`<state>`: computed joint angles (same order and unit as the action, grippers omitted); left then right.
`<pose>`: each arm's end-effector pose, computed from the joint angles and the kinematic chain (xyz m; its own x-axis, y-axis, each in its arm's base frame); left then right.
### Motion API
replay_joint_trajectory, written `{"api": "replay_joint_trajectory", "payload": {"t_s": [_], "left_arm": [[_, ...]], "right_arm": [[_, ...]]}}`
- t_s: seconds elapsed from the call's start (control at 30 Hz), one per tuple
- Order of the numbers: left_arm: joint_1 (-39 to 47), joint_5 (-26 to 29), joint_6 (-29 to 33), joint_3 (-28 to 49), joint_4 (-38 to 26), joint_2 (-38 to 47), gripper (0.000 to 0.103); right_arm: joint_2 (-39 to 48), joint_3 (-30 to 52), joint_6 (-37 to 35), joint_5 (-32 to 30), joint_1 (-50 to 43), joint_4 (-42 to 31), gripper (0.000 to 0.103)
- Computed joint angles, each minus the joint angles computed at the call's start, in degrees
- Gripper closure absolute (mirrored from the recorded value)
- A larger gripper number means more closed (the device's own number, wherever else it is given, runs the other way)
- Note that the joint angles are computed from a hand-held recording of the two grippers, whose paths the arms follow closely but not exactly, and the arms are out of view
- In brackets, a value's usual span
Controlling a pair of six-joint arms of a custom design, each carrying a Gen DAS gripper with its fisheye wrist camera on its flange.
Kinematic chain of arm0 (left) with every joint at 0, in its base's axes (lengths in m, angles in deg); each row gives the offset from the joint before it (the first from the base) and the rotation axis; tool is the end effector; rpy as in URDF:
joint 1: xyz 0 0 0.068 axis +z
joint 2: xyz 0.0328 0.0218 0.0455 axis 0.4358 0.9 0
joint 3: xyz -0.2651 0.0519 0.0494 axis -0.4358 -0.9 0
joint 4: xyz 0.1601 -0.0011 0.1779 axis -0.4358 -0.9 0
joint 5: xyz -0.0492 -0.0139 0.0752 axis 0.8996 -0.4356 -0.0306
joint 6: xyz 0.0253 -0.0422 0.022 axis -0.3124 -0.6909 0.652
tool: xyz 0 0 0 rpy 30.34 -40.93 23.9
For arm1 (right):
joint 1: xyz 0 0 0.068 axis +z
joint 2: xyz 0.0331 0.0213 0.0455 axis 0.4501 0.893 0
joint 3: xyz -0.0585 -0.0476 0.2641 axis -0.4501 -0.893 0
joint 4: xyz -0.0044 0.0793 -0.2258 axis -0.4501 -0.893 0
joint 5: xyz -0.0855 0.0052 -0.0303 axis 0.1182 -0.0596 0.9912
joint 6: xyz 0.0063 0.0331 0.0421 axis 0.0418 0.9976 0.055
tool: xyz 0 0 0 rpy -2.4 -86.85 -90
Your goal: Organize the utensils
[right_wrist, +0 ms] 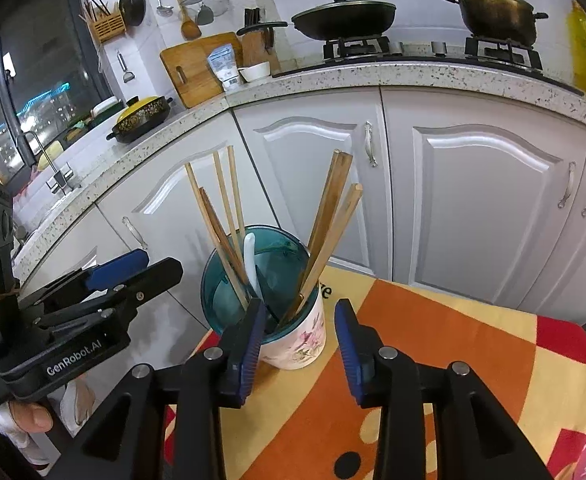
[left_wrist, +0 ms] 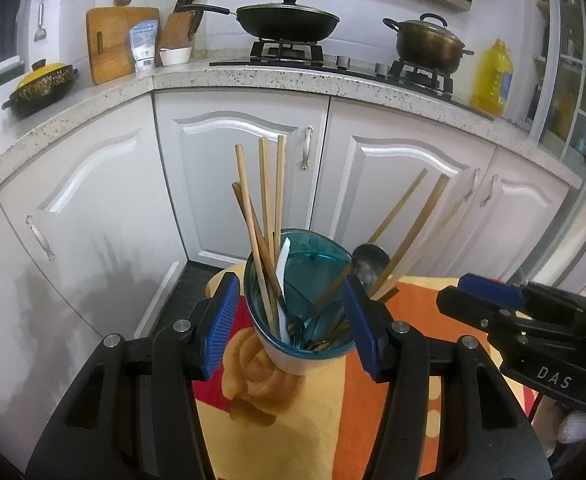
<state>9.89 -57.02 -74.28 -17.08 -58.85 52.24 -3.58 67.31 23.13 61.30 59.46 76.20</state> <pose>0.1940 -0.0505 0.2077 -0.6397 -0.0347 -0.7678 0.0389 0.9962 -0.0775 0.2142 0.1408 0.1926 -0.6891 -0.1092 -0.7163 -0.4080 0.8754 0.2591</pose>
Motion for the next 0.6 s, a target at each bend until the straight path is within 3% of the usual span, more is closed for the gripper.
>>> {"api": "replay_joint_trajectory", "payload": {"t_s": [0.6], "left_arm": [[-2.53,-4.69,-0.27,-1.07,-0.68,-0.49,0.051]], "right_arm": [[-0.80,-1.30,0.87,0.59,0.66,0.48,0.064]]}}
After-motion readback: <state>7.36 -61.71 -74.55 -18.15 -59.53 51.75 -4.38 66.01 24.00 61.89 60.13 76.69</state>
